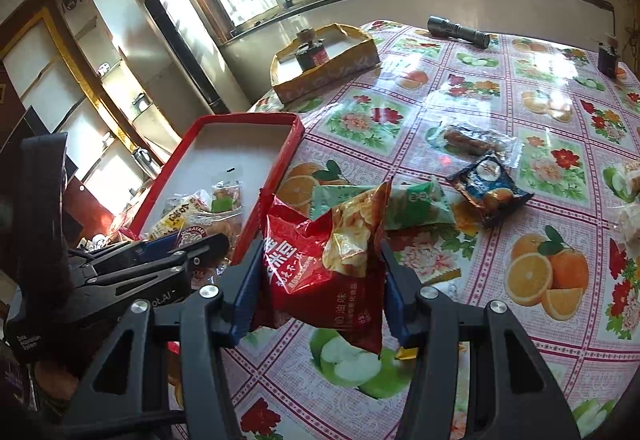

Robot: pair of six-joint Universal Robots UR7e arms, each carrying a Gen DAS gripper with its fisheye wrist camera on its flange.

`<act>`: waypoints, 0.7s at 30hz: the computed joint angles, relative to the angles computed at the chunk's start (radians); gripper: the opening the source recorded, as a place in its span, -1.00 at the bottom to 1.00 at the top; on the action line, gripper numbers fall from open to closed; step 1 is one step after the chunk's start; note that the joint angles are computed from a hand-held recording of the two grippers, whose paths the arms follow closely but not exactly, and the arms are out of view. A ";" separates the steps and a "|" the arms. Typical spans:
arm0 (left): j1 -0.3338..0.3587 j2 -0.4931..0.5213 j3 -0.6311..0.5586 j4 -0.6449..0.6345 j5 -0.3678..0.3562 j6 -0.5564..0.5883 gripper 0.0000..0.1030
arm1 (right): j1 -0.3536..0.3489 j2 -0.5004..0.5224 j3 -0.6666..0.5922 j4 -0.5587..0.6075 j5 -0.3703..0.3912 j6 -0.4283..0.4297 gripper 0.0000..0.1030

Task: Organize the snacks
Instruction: 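Carry the dorayaki packet with the left tool while the right carries the red chip bag over the tray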

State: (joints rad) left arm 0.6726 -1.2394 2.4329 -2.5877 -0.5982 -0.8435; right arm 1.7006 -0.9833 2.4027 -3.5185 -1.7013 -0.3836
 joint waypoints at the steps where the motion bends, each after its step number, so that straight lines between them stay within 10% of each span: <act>1: 0.009 -0.013 -0.002 0.005 0.006 0.002 -0.26 | 0.007 0.012 -0.015 0.012 0.006 0.005 0.07; 21: 0.177 -0.073 -0.073 0.023 0.053 0.051 -0.27 | 0.091 0.238 -0.333 0.205 0.105 0.062 0.07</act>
